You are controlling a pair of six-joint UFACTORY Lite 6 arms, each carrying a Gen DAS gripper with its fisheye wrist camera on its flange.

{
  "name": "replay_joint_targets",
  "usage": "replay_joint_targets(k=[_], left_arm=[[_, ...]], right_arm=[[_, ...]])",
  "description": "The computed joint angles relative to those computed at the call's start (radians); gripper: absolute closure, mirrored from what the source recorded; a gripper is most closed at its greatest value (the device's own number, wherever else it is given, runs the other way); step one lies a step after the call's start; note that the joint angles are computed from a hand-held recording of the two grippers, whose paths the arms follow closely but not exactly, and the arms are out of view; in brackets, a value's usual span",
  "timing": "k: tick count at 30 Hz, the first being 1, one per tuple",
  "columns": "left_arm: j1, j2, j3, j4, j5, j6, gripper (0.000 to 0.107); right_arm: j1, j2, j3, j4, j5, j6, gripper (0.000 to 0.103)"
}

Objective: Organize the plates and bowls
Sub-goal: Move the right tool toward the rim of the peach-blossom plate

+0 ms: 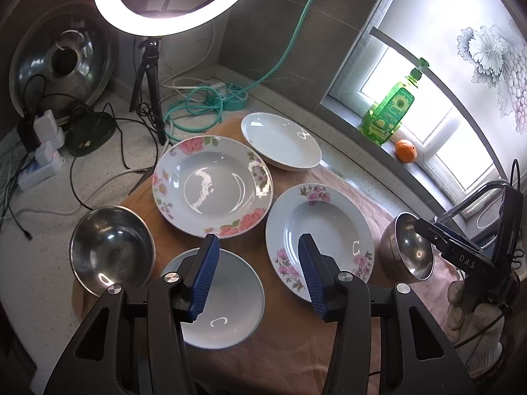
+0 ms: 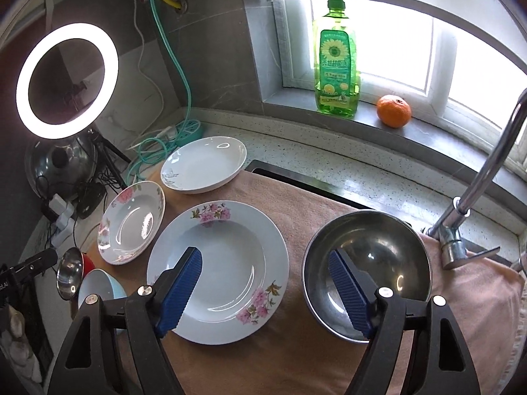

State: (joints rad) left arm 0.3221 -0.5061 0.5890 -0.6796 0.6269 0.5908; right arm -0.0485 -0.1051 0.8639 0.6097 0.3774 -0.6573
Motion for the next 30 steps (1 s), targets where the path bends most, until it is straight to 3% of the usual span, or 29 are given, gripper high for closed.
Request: replay_joint_targets(k=[6, 8, 14, 18, 21, 26, 30], left_arm=[[-0.127, -0.057, -0.067, 0.080, -0.049, -0.233, 0.060], [-0.197, -0.065, -0.082, 0.125, -0.076, -0.335, 0.061], [-0.311, -0.064, -0.136, 0.117, -0.125, -0.485, 0.073], [-0.392, -0.057, -0.173, 0.163, -0.178, -0.635, 0.075], [-0.463, -0.021, -0.190, 0.173, -0.231, -0.713, 0.075], [-0.543, 0.072, -0.203, 0.018, -0.303, -0.653, 0.078], [-0.543, 0.125, -0.212, -0.131, -0.327, -0.524, 0.081]], right_arm=[[-0.036, 0.198, 0.191, 0.109, 0.101, -0.227, 0.029], [-0.044, 0.272, 0.262, 0.115, 0.136, -0.257, 0.035], [-0.047, 0.502, 0.491, 0.050, 0.256, -0.271, 0.044], [-0.043, 0.649, 0.664, -0.003, 0.371, -0.250, 0.048], [-0.022, 0.727, 0.757, -0.067, 0.389, -0.244, 0.049], [-0.009, 0.867, 0.939, -0.145, 0.505, -0.203, 0.056], [0.019, 0.932, 1.021, -0.218, 0.516, -0.191, 0.057]])
